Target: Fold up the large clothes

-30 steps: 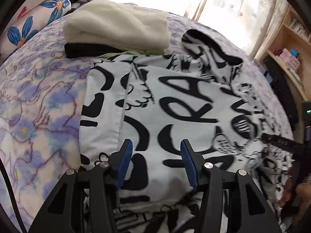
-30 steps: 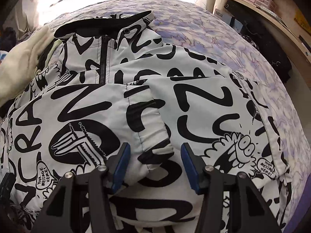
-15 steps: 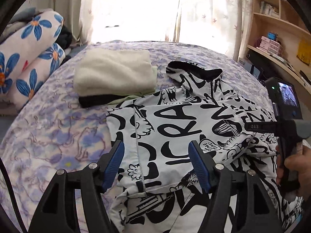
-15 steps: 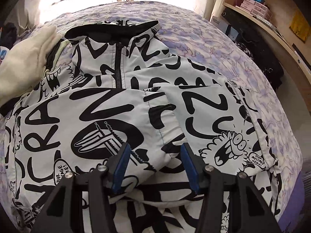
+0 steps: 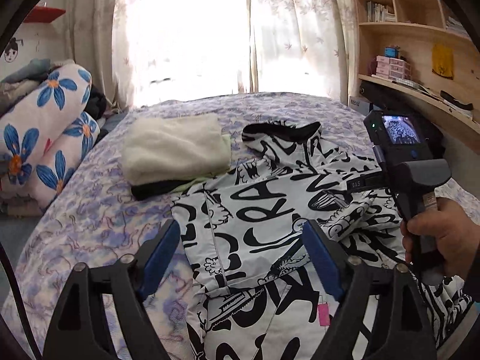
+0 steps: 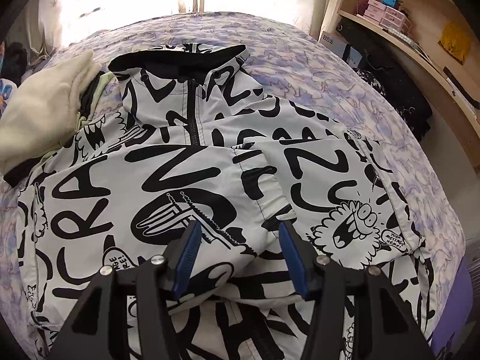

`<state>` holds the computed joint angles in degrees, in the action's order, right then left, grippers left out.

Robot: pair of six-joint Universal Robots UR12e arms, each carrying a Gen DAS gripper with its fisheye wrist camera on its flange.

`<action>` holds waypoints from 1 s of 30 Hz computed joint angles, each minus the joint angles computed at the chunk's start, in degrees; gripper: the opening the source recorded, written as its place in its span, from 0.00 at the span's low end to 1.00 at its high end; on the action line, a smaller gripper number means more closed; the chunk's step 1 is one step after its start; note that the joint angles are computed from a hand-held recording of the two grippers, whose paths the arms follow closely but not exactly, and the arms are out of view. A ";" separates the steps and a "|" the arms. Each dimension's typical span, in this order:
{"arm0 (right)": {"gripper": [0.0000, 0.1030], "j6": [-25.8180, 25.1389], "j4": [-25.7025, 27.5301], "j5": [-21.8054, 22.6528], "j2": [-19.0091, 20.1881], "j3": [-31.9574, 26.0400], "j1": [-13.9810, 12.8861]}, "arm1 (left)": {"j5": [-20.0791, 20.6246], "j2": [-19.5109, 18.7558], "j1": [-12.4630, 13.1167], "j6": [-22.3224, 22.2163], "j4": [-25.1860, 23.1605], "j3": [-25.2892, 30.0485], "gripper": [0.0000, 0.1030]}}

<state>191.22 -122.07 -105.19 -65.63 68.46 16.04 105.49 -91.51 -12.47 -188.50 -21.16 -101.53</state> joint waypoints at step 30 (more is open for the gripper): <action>0.62 -14.47 -19.04 25.93 -20.53 23.59 -12.02 | 17.06 5.01 -8.07 -8.05 -6.13 -2.46 0.96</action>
<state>176.75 -141.12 -79.26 -86.16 92.05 4.01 122.56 -86.50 -20.55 -196.55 -27.29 -103.99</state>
